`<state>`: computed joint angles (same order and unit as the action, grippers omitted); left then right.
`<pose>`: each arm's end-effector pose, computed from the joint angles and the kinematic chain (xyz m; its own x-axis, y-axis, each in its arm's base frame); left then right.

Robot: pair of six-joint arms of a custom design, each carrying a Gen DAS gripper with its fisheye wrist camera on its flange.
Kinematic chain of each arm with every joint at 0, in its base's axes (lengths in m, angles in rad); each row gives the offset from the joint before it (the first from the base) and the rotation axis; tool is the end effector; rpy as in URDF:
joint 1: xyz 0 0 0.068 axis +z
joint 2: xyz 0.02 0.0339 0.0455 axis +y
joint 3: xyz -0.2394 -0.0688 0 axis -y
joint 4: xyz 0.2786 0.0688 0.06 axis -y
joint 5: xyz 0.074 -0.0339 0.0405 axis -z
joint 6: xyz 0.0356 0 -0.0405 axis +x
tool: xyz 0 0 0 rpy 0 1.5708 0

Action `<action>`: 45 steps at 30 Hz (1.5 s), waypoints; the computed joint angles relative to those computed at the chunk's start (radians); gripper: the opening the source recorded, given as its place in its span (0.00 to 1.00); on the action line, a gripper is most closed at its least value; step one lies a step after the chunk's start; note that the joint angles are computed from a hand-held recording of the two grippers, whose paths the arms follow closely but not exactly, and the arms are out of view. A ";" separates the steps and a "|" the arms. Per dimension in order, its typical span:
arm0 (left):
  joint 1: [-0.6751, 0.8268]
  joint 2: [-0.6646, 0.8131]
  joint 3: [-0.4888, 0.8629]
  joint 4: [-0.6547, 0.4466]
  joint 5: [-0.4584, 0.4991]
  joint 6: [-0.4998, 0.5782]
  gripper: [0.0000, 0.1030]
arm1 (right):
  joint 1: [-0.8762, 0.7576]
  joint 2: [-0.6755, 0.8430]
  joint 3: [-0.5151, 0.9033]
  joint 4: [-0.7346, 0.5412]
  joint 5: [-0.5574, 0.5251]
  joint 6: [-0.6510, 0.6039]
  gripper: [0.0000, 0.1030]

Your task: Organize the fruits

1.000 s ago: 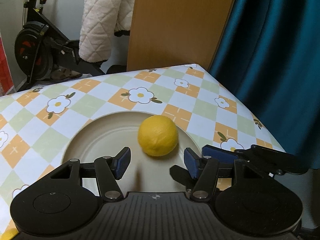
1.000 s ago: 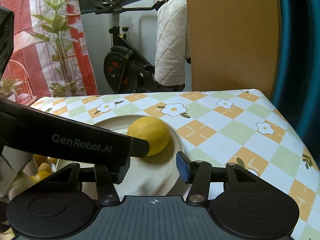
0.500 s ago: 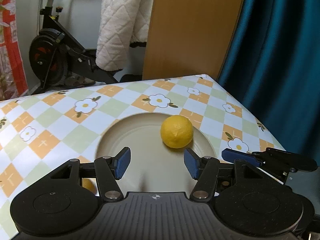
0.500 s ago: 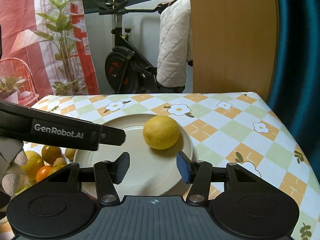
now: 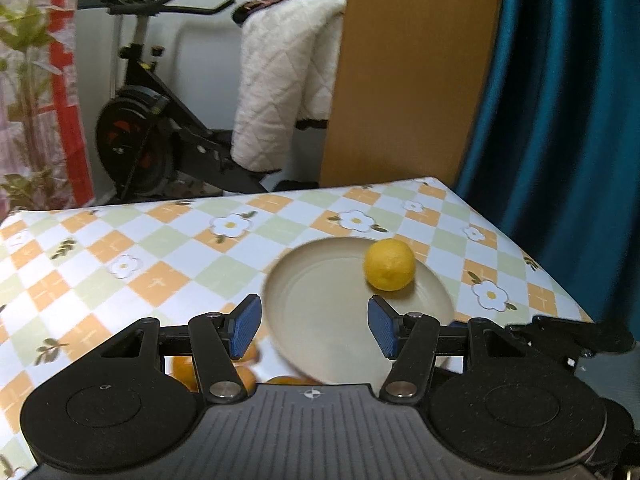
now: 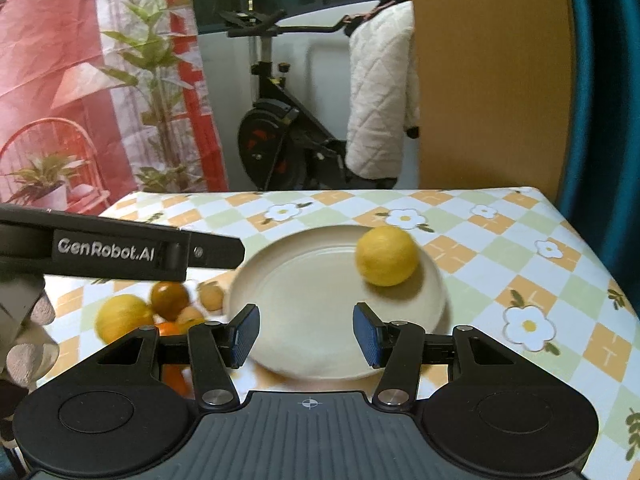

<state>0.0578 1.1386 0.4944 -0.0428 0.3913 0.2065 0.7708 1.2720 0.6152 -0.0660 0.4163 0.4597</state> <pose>0.2615 0.0015 0.1437 -0.5703 0.1569 -0.8063 0.3657 0.9274 -0.0782 0.2157 0.1894 0.1492 -0.6115 -0.0282 -0.7908 -0.1656 0.9818 0.0930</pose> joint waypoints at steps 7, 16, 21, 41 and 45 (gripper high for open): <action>0.114 -0.117 -0.061 -0.040 0.049 0.044 0.60 | 0.088 0.007 0.033 -0.023 0.026 0.064 0.47; 0.253 -0.260 -0.144 -0.107 0.103 0.085 0.60 | 0.176 0.054 0.096 -0.057 0.069 0.121 0.47; 0.322 -0.328 -0.177 -0.156 0.128 0.127 0.60 | 0.218 0.065 0.087 -0.057 0.113 0.193 0.47; 0.434 -0.463 -0.270 -0.195 0.168 0.143 0.67 | 0.262 0.070 0.069 -0.098 0.136 0.263 0.73; 0.435 -0.439 -0.259 -0.194 0.166 0.142 0.67 | 0.265 0.079 0.074 -0.108 0.137 0.257 0.73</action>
<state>0.4929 0.6997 0.2357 -0.2364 0.5573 0.3486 1.0362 1.3511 0.6894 -0.1744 0.5532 0.7170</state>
